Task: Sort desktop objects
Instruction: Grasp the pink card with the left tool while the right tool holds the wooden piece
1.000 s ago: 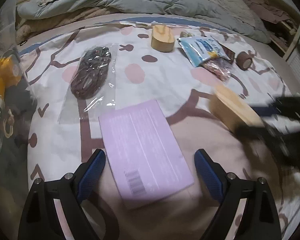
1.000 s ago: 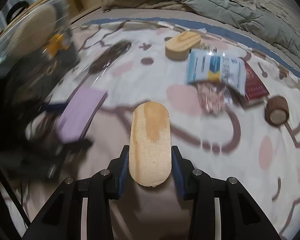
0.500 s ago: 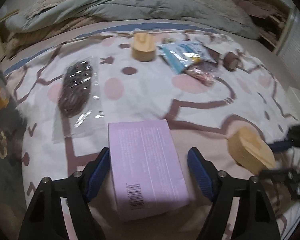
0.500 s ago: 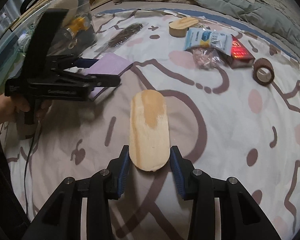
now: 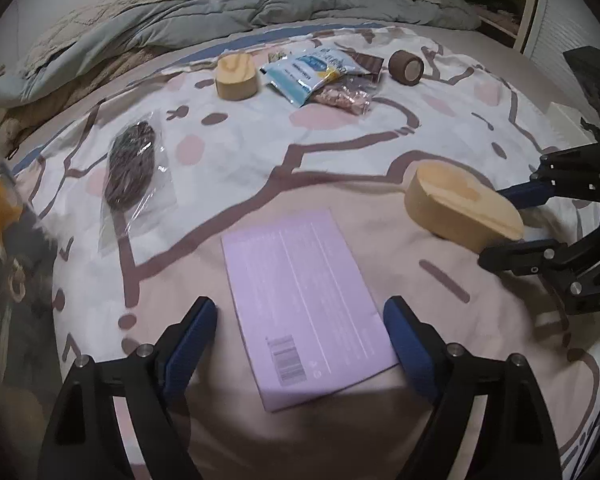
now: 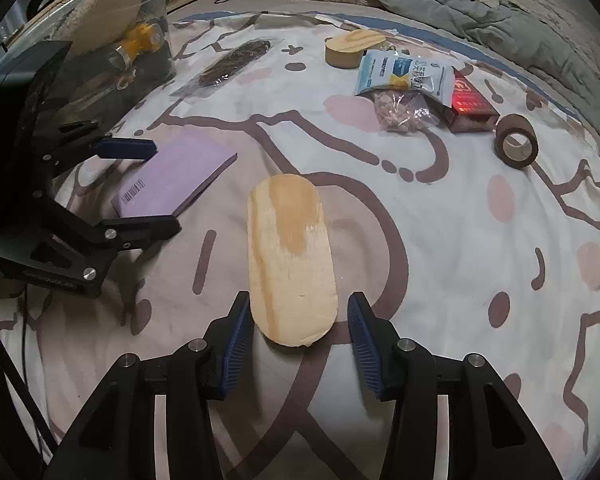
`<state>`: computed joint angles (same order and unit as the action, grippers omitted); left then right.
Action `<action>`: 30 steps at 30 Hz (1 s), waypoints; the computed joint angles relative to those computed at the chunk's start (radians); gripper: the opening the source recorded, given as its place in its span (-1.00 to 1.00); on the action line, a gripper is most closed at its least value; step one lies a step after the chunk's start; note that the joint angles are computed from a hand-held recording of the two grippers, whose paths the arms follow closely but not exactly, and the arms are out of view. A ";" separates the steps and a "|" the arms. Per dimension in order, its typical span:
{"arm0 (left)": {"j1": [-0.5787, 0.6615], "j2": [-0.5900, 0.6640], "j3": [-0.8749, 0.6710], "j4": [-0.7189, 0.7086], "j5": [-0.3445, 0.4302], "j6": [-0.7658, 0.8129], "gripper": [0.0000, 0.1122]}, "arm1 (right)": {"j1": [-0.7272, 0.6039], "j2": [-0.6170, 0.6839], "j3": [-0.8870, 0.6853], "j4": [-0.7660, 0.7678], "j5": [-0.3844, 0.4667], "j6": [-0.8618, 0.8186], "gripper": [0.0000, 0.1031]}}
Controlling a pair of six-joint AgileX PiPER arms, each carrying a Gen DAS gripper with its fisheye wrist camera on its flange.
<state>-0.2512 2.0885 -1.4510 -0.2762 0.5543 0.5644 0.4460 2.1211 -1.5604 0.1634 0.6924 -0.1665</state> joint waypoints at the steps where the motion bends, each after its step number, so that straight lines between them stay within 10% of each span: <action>1: -0.002 -0.005 0.006 0.022 -0.002 -0.021 0.58 | 0.002 -0.002 0.003 -0.003 -0.002 0.003 0.01; 30: -0.038 -0.035 0.119 1.176 -0.074 -0.981 0.69 | 0.004 -0.005 0.089 0.025 -0.142 -0.084 0.39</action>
<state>-0.2894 2.0537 -1.3316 0.8995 0.4801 -0.4170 0.4498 2.1165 -1.4719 0.1889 0.5502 -0.2502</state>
